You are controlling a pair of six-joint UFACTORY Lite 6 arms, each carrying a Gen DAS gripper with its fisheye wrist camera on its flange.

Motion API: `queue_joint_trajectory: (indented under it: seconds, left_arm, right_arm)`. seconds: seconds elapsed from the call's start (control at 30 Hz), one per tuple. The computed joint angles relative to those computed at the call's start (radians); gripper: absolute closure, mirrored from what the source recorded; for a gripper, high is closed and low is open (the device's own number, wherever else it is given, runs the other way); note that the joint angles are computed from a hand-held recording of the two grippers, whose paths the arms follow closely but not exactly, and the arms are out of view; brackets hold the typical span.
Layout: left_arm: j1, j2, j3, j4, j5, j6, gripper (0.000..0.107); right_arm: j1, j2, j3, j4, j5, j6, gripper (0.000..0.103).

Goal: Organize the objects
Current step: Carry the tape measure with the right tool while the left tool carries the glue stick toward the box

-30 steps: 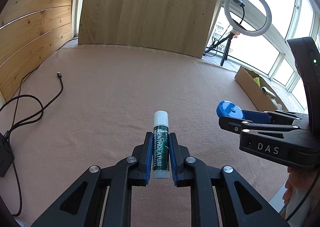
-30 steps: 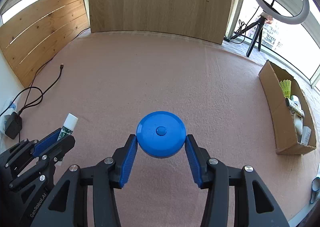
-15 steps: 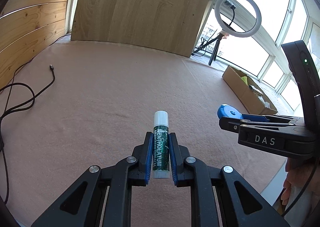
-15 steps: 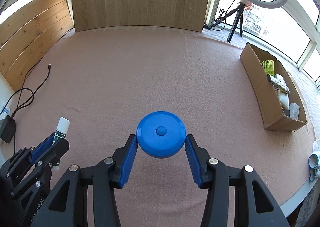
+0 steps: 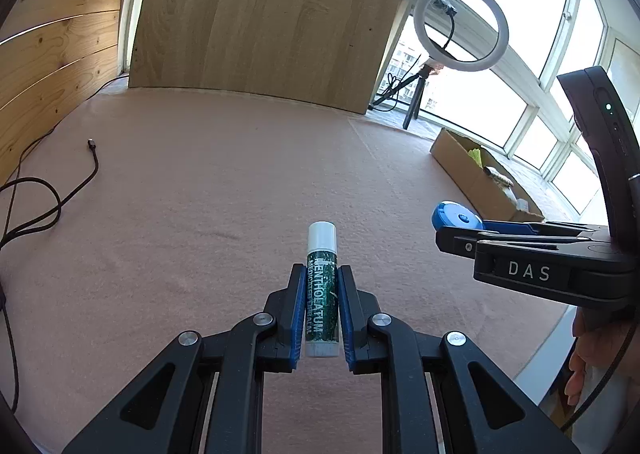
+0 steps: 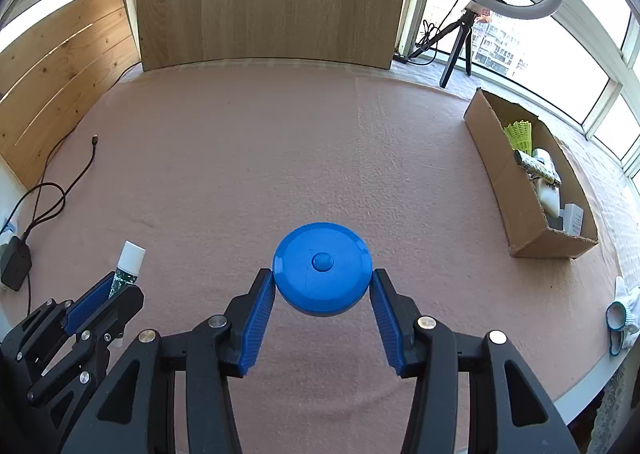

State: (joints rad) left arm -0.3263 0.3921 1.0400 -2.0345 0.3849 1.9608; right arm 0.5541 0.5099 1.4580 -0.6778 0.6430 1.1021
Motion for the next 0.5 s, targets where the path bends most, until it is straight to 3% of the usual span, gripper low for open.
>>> queue_joint_trajectory:
  seconds: [0.5]
  left_arm:
    - [-0.02, -0.008, 0.058, 0.1, -0.021, -0.083, 0.09]
  right_arm:
    - [-0.008, -0.046, -0.023, -0.025, -0.004, 0.046, 0.058]
